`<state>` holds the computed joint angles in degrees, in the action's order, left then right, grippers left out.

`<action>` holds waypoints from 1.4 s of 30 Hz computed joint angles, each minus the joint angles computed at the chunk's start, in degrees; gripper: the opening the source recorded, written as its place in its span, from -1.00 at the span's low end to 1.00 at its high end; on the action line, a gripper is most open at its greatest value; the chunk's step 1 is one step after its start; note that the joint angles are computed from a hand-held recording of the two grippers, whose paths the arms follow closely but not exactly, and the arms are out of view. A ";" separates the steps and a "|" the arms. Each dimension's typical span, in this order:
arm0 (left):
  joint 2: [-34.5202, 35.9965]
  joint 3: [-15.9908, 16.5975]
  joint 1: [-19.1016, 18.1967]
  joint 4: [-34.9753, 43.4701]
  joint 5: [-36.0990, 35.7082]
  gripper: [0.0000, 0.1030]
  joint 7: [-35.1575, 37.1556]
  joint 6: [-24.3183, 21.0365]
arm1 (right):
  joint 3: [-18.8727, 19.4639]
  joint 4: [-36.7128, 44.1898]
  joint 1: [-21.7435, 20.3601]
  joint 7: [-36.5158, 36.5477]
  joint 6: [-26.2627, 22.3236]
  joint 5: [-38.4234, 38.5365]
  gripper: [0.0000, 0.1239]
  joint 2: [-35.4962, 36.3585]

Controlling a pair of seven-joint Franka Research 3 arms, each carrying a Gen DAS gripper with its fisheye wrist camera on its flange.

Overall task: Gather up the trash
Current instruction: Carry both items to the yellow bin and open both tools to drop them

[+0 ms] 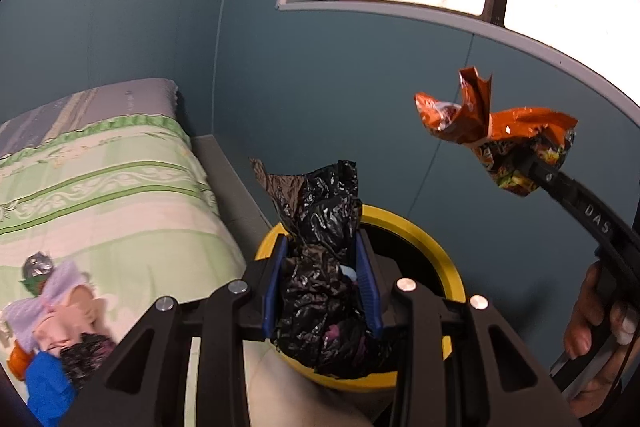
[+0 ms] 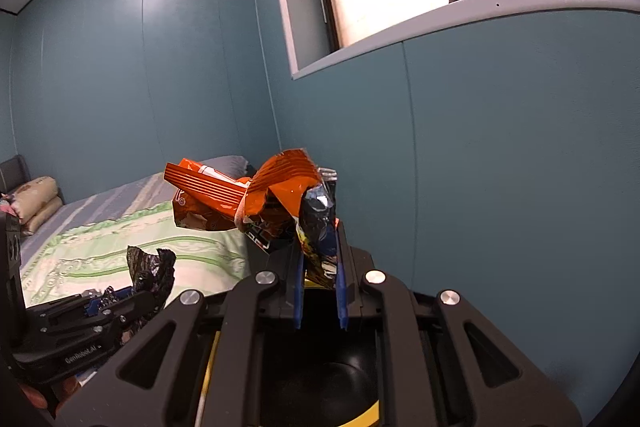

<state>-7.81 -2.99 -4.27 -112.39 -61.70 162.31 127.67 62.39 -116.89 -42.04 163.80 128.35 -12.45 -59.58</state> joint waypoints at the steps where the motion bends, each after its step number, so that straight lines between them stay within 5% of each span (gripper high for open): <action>1: 0.39 -0.41 -0.29 0.18 0.36 -0.39 -0.34 0.20 | -0.25 -0.10 0.09 -0.44 -0.34 -0.17 -0.81 0.15; 20: 6.30 -5.81 -3.62 1.06 6.51 -0.37 -8.98 5.80 | -1.63 2.48 1.73 -3.30 -5.56 -9.21 -0.80 9.89; 25: 5.01 -5.28 -3.11 -0.16 4.09 0.16 -7.92 6.48 | -0.93 3.62 0.57 -2.50 -6.66 -10.79 -0.64 10.36; 28: 4.69 -4.69 -2.92 -0.32 2.79 0.53 -8.03 7.03 | -1.02 3.51 0.34 -1.39 -7.47 -10.92 -0.30 9.41; 42: 4.01 -2.74 -0.63 1.93 1.19 0.60 -8.74 6.83 | -1.33 6.15 0.35 -2.48 -7.64 -10.91 -0.30 9.56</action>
<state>-3.80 -5.74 -4.90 -110.46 -60.51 153.58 134.50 61.06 -110.73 -41.69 161.32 120.72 -23.37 -50.02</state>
